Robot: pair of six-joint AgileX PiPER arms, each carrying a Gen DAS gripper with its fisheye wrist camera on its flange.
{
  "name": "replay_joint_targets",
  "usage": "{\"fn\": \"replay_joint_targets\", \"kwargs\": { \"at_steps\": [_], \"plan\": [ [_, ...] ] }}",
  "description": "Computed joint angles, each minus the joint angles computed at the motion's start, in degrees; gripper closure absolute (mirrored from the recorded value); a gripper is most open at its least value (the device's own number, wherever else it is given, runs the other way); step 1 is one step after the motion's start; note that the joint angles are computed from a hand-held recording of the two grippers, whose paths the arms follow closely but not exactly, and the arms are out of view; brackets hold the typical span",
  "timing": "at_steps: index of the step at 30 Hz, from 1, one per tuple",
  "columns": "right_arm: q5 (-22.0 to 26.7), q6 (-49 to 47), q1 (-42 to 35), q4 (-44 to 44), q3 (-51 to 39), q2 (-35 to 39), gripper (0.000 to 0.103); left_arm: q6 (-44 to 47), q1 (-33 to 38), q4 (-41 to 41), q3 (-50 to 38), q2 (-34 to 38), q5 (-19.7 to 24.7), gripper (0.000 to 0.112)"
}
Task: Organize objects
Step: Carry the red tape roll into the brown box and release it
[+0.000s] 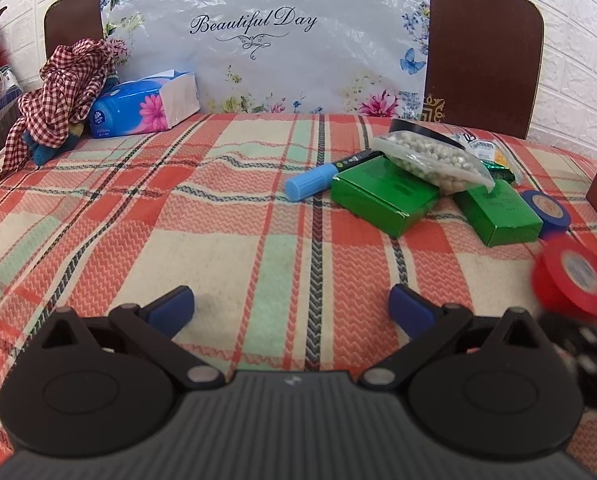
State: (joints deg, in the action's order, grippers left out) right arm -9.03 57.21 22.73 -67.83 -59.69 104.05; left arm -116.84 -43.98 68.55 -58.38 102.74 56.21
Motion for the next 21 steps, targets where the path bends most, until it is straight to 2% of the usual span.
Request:
{"fn": "replay_joint_targets", "kwargs": {
  "at_steps": [5, 7, 9, 10, 12, 13, 15, 17, 19, 21],
  "plan": [
    [-6.0, -6.5, -9.9, 3.0, 17.6, -13.0, 0.034, 0.8, -0.2, -0.5, -0.5, 0.3, 0.5, 0.009],
    [-7.8, -13.1, -13.8, 7.4, 22.6, -16.5, 0.034, 3.4, -0.7, -2.5, -2.4, 1.1, 2.0, 0.009],
    [-9.7, -18.6, -17.1, 11.5, 26.0, -18.6, 0.032, 7.1, -1.8, -5.8, -5.1, 1.2, 3.0, 0.018],
    [-10.5, -19.9, -18.5, 12.1, 27.0, -19.0, 0.031, 8.1, -2.5, -7.1, -5.8, 0.3, 0.9, 0.023],
    [-12.1, -16.6, -20.6, 8.6, 27.3, -19.0, 0.03, 11.1, -4.5, -8.4, -8.0, -1.0, -5.4, 0.031],
    [-12.2, -16.2, -20.7, 8.2, 27.1, -18.7, 0.03, 14.1, -5.4, -9.9, -10.2, -0.8, -8.8, 0.037],
    [-11.6, -21.3, -19.4, 12.9, 27.5, -18.7, 0.03, 21.8, -7.1, -14.1, -16.1, 1.0, -13.9, 0.038],
    [-12.1, -23.6, -19.2, 14.2, 27.9, -18.7, 0.03, 32.1, -8.2, -21.0, -22.8, 4.0, -17.1, 0.042],
    [-13.5, -21.1, -20.5, 11.1, 27.5, -18.0, 0.031, 42.1, -8.4, -30.0, -30.3, 8.3, -17.2, 0.048],
    [-14.6, -19.6, -21.4, 9.0, 27.4, -17.8, 0.03, 52.2, -7.8, -39.9, -39.3, 14.3, -13.0, 0.064]
  ]
}}
